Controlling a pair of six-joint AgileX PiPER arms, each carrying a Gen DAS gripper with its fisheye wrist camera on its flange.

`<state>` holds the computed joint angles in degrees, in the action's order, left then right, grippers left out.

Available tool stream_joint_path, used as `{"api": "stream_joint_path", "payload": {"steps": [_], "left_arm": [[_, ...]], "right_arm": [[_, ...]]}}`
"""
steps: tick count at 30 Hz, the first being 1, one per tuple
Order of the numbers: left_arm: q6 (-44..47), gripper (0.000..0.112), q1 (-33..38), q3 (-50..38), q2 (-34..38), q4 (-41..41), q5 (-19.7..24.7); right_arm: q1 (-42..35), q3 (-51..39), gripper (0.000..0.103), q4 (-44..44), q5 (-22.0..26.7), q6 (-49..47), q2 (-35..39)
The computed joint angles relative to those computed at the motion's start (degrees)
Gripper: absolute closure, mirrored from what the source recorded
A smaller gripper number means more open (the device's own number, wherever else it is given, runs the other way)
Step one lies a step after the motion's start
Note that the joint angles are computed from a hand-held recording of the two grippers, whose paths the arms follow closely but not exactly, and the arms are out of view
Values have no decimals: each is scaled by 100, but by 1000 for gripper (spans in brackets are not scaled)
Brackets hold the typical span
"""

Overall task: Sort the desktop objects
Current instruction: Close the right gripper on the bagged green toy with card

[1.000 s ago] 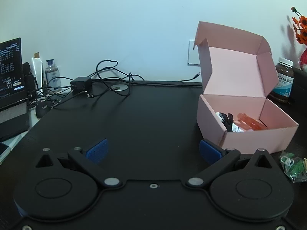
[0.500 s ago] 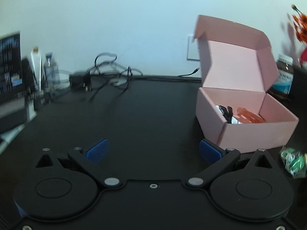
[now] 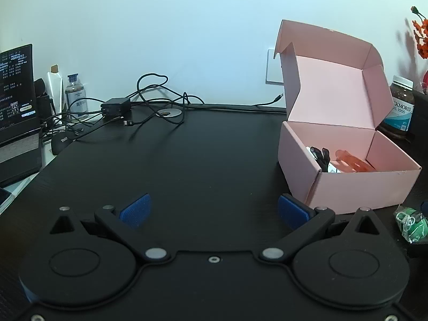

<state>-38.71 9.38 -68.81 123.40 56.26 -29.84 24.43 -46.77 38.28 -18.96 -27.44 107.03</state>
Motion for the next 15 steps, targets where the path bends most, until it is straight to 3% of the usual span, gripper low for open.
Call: {"api": "stream_joint_path", "payload": {"steps": [4, 6, 9, 15], "left_arm": [[90, 9, -4, 16, 1, -77, -16], [241, 9, -24, 52, -12, -191, -21], [475, 9, -53, 111, -31, -371, -36], [645, 9, -78, 153, -43, -506, -42]], "right_arm": [[-35, -29, 17, -254, 34, 269, 35], [-36, -6, 30, -424, -67, 446, 60], [-15, 58, 40, -429, -194, 479, 44], [120, 266, 52, -379, -441, 399, -57]]}}
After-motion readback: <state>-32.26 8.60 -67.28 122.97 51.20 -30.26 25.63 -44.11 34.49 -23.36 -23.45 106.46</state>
